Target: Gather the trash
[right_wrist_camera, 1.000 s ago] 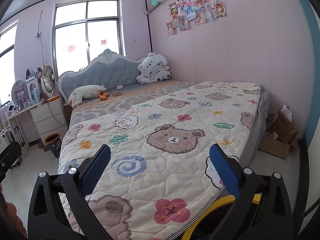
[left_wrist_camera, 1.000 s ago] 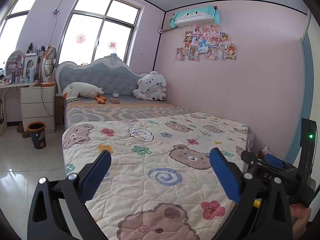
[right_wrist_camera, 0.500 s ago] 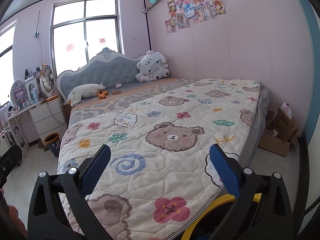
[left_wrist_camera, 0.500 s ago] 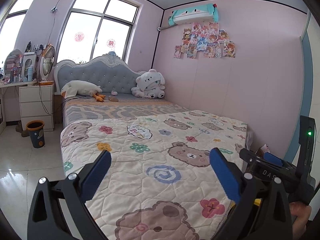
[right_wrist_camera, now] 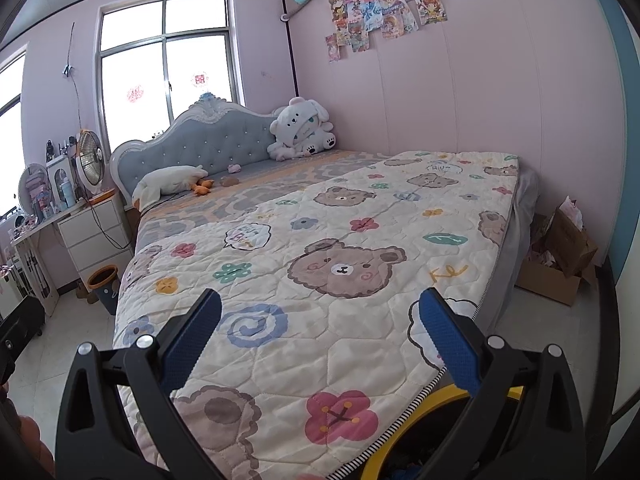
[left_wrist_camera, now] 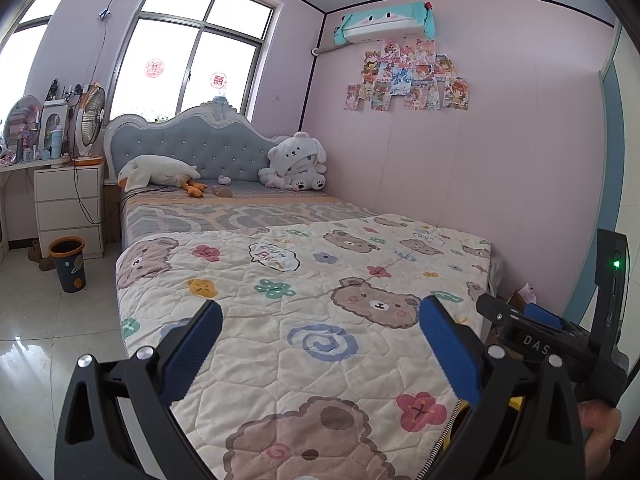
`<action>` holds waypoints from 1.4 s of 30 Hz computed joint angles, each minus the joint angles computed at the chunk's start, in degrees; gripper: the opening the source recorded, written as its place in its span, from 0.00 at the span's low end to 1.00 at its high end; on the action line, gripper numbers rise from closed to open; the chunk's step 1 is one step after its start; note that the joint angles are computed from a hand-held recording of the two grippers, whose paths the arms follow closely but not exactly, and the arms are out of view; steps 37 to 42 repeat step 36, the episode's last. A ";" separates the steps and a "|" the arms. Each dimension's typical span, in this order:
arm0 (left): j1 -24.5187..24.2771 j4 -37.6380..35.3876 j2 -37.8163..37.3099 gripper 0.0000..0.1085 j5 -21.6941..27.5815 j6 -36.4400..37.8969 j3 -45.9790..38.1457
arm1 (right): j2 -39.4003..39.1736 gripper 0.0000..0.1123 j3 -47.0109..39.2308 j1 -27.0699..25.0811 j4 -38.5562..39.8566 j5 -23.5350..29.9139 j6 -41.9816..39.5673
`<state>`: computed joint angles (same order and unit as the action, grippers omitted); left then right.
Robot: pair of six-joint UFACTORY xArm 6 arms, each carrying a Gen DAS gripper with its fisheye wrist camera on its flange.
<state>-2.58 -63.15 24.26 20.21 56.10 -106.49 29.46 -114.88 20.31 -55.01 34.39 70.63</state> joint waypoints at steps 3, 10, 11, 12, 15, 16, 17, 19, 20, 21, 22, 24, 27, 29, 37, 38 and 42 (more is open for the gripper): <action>-0.08 0.08 0.08 0.87 0.02 0.05 -0.02 | -0.01 0.85 0.07 -0.02 -0.01 -0.05 0.02; -0.24 0.50 0.30 0.87 0.37 -0.08 -0.20 | -0.45 0.85 1.07 -0.24 -0.17 0.08 0.93; -0.27 0.56 0.36 0.87 0.37 -0.12 -0.25 | -0.50 0.85 1.21 -0.28 -0.15 0.11 0.94; -0.26 0.58 0.36 0.87 0.45 -0.22 -0.27 | -0.49 0.85 1.25 -0.37 0.01 0.09 0.85; -0.31 1.00 0.62 0.87 0.50 -0.76 -0.50 | -0.44 0.85 1.34 -0.48 0.39 0.00 0.76; -0.37 1.50 0.80 0.87 0.29 -1.29 -0.65 | -0.40 0.85 1.27 -0.50 0.49 0.06 0.69; -0.38 1.71 0.90 0.87 0.12 -1.69 -0.70 | -0.23 0.85 0.99 -0.53 0.71 0.13 0.48; -0.22 1.63 1.11 0.87 0.80 -2.02 -1.00 | -0.23 0.85 0.99 -0.53 0.73 0.13 0.46; -0.17 1.76 1.16 0.87 0.99 -2.25 -1.08 | -0.23 0.85 0.99 -0.53 0.73 0.13 0.46; -0.16 1.75 1.21 0.87 1.06 -2.20 -1.16 | -0.18 0.85 0.96 -0.56 0.88 0.18 0.31; -0.16 1.75 1.23 0.87 1.03 -2.17 -1.19 | -0.16 0.85 0.98 -0.57 0.97 0.23 0.30; -0.10 1.43 1.22 0.87 1.27 -2.11 -1.22 | -0.04 0.85 0.86 -0.60 1.18 0.40 0.19; -0.02 1.95 1.63 0.87 1.83 -2.71 -1.77 | 0.03 0.85 0.80 -0.62 1.58 0.56 0.07; 0.01 2.07 1.80 0.87 2.04 -2.84 -1.92 | 0.04 0.85 0.80 -0.62 1.62 0.55 0.10; 0.07 2.35 1.87 0.87 2.46 -3.14 -2.02 | 0.40 0.85 0.40 -0.65 2.25 0.78 -0.35; 0.07 2.35 1.87 0.87 2.46 -3.14 -2.02 | 0.40 0.85 0.40 -0.65 2.25 0.78 -0.35; 0.07 2.35 1.87 0.87 2.46 -3.14 -2.02 | 0.40 0.85 0.40 -0.65 2.25 0.78 -0.35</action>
